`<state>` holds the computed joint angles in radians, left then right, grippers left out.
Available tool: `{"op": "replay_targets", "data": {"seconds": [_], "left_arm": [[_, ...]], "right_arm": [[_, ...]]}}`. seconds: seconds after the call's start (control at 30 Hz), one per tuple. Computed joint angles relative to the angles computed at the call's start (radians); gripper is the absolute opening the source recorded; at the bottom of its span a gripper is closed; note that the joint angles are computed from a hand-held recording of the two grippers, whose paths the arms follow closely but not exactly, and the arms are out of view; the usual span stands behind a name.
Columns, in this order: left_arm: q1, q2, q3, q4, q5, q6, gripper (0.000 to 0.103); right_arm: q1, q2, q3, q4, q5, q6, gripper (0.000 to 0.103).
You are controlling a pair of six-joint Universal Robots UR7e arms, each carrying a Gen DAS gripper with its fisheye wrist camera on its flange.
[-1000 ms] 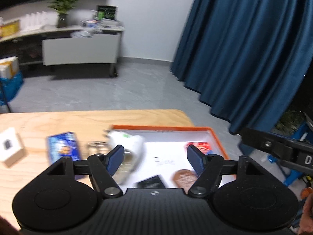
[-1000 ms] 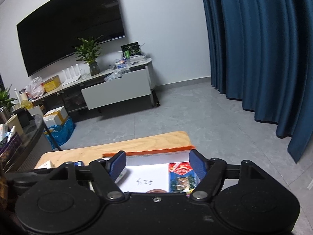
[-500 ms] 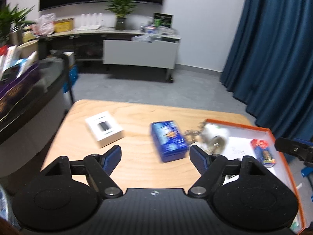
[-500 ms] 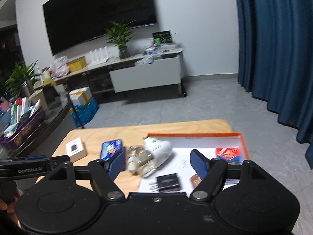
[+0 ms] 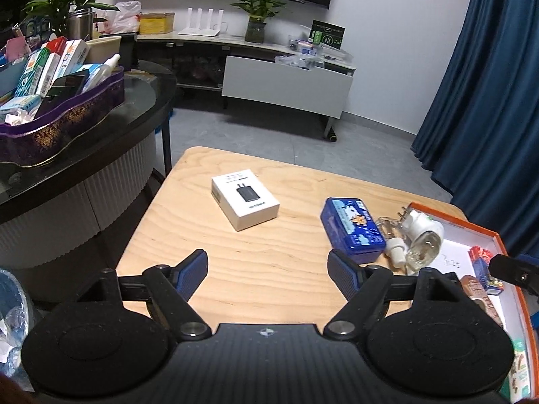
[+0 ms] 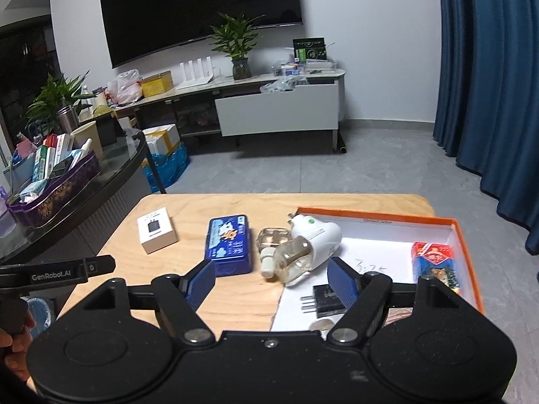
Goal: Organize rigid objects
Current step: 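Move both grippers back toward the boxed charger and blue tin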
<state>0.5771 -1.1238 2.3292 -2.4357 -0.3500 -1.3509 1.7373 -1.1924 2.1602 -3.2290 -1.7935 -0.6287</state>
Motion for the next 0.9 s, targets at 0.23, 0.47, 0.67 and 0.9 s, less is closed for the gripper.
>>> {"op": "replay_targets", "data": {"seconds": [0.23,0.47,0.67,0.9], "left_arm": [[0.012,-0.01,0.001,0.028,0.0,-0.017,0.08],[0.015,-0.02,-0.014,0.106,0.009,-0.055,0.084],[0.023,-0.027,-0.02,0.147,0.011,-0.08,0.086],[0.039,-0.032,-0.021,0.147,0.007,-0.087,0.087]], "right_arm": [[0.015,0.037,-0.019,0.032,-0.004,0.014,0.087],[0.037,0.078,-0.034,0.049,-0.009,0.011,0.087],[0.051,0.102,-0.045,0.058,-0.017,0.006,0.087],[0.056,0.124,-0.058,0.069,-0.022,0.008,0.087]]}}
